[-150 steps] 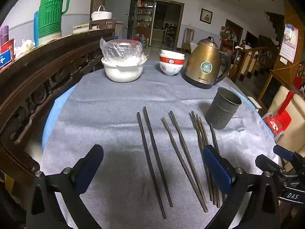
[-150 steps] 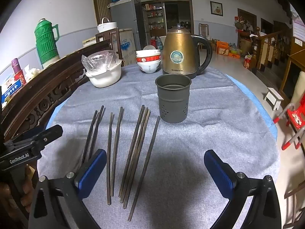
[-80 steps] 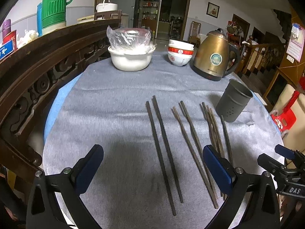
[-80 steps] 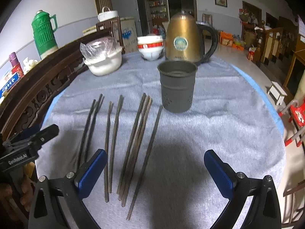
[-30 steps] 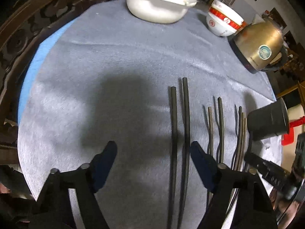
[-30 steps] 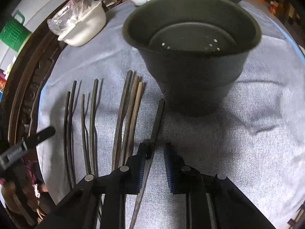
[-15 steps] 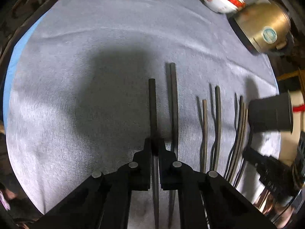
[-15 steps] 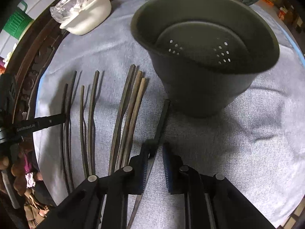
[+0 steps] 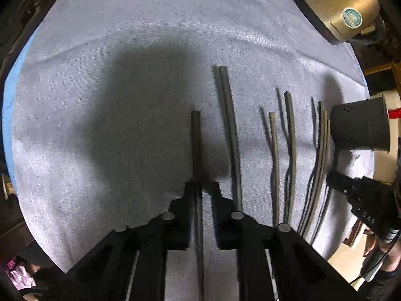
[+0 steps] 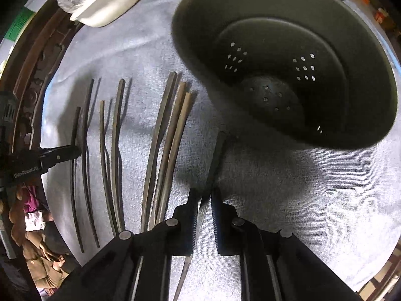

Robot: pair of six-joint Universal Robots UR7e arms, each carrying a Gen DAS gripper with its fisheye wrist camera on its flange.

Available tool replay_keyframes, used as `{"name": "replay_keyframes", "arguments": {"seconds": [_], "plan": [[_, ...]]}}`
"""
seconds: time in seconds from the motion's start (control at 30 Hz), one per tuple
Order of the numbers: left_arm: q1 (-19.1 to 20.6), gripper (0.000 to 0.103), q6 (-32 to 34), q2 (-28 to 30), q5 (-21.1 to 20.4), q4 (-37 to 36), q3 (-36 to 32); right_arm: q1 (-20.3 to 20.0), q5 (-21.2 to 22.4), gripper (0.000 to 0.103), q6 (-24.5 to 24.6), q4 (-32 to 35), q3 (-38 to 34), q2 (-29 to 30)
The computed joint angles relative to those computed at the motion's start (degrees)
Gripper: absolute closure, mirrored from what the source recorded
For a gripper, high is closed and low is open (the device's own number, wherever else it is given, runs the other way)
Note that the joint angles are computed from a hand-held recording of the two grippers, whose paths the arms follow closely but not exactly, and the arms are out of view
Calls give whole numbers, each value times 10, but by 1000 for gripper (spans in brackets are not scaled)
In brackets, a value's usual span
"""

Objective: Organize utensils
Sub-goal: 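Lift the left gripper's chopstick into the grey holder while the right gripper lowers its chopstick in too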

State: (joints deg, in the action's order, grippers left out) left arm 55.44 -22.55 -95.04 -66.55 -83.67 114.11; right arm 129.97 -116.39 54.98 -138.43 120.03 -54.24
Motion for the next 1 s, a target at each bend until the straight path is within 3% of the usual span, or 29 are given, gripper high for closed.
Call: {"name": "replay_keyframes", "arguments": {"seconds": [0.07, 0.1, 0.2, 0.33, 0.5, 0.57, 0.6, 0.7, 0.77, 0.83, 0.9, 1.0], "plan": [[-3, 88, 9, 3, 3, -5, -2, -2, -7, 92, -4, 13, -10, 7], [-6, 96, 13, 0, 5, -4, -2, 0, -12, 92, -4, 16, -13, 9], [5, 96, 23, -34, -17, -30, 12, 7, -31, 95, -14, -3, 9, -9], [6, 96, 81, -124, -40, -111, 51, 54, -67, 96, -7, -73, 34, -15], [-35, 96, 111, -228, -42, -183, 88, 123, -143, 96, 24, -144, 60, -29], [-73, 96, 103, -260, -21, -210, 103, 150, -184, 96, 46, -154, 60, -26], [-73, 96, 115, -280, -16, -219, 109, 161, -208, 96, 48, -167, 62, -27], [-132, 96, 110, -322, 48, -261, 145, 195, -284, 96, 84, -180, 54, -1], [-145, 96, 123, -334, 68, -299, 154, 216, -347, 96, 115, -151, 44, 1], [-169, 96, 136, -349, 107, -360, 183, 223, -398, 96, 119, -148, 34, 17], [-195, 96, 139, -371, 140, -396, 201, 230, -448, 96, 155, -110, 32, 21], [-199, 96, 174, -381, 163, -477, 231, 227, -497, 96, 178, -85, 33, 24]]}}
